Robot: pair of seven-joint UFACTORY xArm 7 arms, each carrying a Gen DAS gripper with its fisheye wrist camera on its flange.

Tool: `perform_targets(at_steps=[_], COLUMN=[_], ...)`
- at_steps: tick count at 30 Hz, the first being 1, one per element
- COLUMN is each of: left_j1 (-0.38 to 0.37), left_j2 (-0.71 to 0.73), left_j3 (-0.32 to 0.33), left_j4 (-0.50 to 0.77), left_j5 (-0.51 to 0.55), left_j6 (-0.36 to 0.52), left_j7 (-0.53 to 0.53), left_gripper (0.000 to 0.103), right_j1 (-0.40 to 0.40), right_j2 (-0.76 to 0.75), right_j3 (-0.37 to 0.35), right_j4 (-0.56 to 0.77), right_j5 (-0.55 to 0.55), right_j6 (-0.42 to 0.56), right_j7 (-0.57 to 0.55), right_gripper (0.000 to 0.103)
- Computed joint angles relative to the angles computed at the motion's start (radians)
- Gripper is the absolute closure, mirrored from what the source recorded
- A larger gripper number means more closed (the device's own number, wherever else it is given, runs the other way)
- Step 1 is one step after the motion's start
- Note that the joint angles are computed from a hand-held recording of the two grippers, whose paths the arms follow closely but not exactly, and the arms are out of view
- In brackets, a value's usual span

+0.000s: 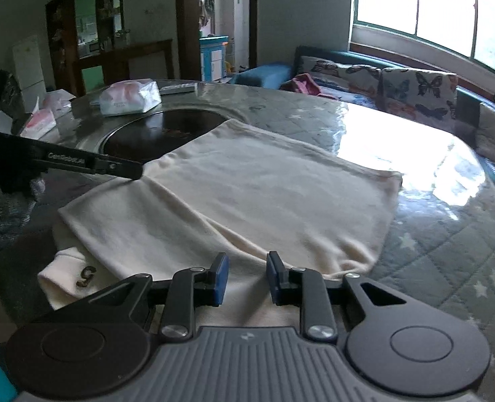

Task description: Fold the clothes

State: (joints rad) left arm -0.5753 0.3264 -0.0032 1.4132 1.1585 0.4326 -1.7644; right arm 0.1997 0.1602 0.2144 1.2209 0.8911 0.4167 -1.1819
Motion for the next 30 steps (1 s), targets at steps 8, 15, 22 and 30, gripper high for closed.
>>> perform_targets(at_steps=[8, 15, 22, 30], left_j1=[-0.004, -0.006, -0.007, -0.008], left_j2=[0.005, 0.003, 0.003, 0.004], left_j3=[0.002, 0.001, 0.0, -0.004], left_j4=[0.006, 0.006, 0.006, 0.008], left_j5=[0.001, 0.004, 0.006, 0.008], left_j6=[0.001, 0.009, 0.014, 0.024], left_j7=[0.0, 0.001, 0.001, 0.009], left_gripper=[0.091, 0.091, 0.091, 0.091], right_j1=[-0.008, -0.024, -0.026, -0.005], right_j2=[0.015, 0.026, 0.015, -0.003], right_j3=[0.002, 0.005, 0.012, 0.001], right_j4=[0.006, 0.022, 0.009, -0.005], right_j5=[-0.038, -0.027, -0.005, 0.013], right_j6=[-0.021, -0.005, -0.006, -0.034], right_j7=[0.047, 0.073, 0.033, 0.005], right_gripper=[0.08, 0.088, 0.091, 0.097])
